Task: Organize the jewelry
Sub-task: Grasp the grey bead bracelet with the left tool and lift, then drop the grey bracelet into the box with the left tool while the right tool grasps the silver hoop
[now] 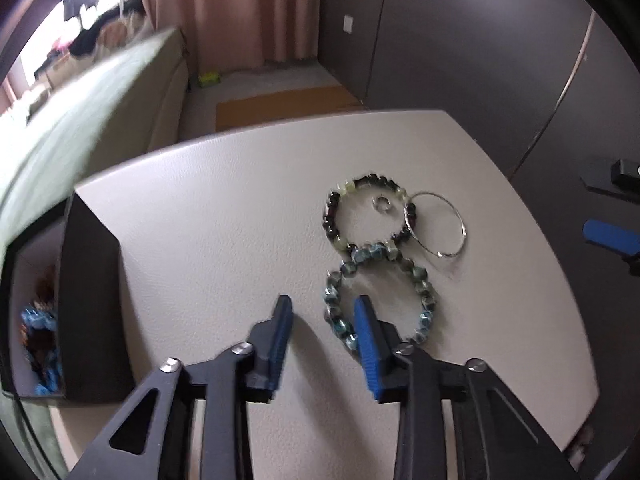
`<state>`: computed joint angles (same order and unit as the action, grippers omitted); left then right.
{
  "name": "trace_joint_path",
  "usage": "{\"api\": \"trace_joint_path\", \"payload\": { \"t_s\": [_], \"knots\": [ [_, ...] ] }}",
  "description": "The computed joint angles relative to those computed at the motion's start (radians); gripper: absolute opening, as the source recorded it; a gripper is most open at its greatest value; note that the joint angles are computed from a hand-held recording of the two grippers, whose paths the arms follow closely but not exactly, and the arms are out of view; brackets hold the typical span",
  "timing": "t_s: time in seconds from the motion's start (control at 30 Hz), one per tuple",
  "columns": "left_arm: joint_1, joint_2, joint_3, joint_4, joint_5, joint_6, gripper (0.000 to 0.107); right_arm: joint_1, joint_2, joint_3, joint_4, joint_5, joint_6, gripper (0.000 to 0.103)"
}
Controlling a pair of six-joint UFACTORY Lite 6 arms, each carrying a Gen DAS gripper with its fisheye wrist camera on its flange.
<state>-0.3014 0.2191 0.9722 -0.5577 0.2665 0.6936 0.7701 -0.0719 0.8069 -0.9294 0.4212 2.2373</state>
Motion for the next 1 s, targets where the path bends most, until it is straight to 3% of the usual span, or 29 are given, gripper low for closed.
{"api": "trace_joint_path", "payload": {
  "t_s": [0.07,0.27,0.6,0.77,1.0],
  "knots": [
    [0.002,0.005,0.007,0.031,-0.004,-0.028,0.011,-0.009,0.021,0.013,-0.018,-0.030,-0.007,0.074],
    [0.127,0.013,0.079,-0.194,0.151,0.170,0.010,-0.009,0.149,0.118,0.013,-0.066,-0.126,0.072],
    [0.294,-0.048,0.124,-0.342,0.320,0.304,0.010,-0.006,0.367,0.308,0.184,-0.068,-0.403,0.042],
    [0.357,-0.052,0.160,-0.366,0.372,0.313,0.010,0.008,0.447,0.401,0.225,-0.008,-0.496,0.040],
    [0.422,-0.037,0.207,-0.402,0.431,0.328,0.010,0.065,0.606,0.621,0.264,0.181,-0.706,0.040]
  ]
}}
